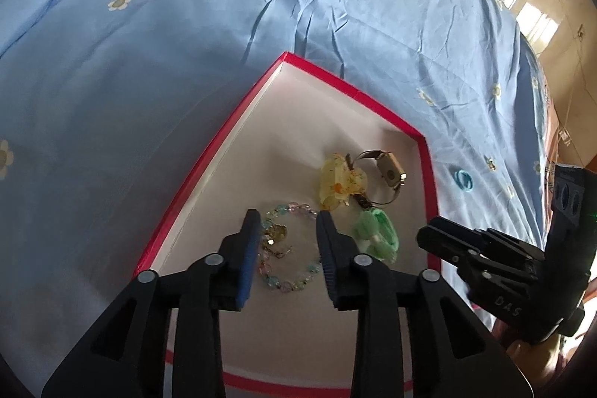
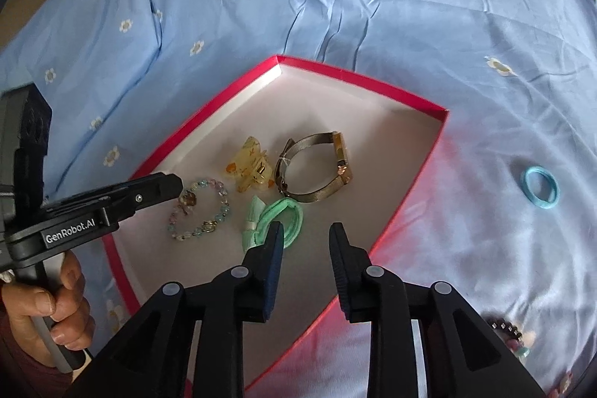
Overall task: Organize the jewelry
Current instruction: 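Withdraw both open tools from the box toward the remaining jewelry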
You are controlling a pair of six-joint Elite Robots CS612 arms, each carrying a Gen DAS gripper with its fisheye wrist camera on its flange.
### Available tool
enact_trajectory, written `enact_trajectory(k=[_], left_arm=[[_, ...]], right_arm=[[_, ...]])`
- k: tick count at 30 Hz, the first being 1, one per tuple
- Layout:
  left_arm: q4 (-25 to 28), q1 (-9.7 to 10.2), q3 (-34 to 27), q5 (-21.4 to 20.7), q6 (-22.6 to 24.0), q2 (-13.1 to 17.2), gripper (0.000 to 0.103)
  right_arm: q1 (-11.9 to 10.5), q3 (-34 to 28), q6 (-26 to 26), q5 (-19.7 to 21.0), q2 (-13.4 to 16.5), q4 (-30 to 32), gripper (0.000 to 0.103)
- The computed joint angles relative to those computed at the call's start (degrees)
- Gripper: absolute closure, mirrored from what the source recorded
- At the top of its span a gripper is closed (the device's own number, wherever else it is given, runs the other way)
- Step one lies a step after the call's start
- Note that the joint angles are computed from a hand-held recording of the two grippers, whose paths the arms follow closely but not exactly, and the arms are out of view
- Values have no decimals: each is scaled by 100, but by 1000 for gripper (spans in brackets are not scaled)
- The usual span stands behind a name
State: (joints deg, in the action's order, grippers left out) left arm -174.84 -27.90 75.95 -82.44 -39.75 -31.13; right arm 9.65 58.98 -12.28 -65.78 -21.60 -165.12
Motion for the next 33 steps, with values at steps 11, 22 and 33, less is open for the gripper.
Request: enact_trajectory(k=[11, 22, 33], left_arm=[[-239, -196, 238, -23, 108, -184, 65], [-322, -411, 213, -137, 446, -220, 64], [-202, -546, 37, -376, 654, -153, 64]], right_arm=[[-310, 867, 765, 319, -372, -981, 57], [-632, 1486, 1255, 115, -620, -1617, 55], [-854, 1971, 1486, -94, -789, -2042, 55]])
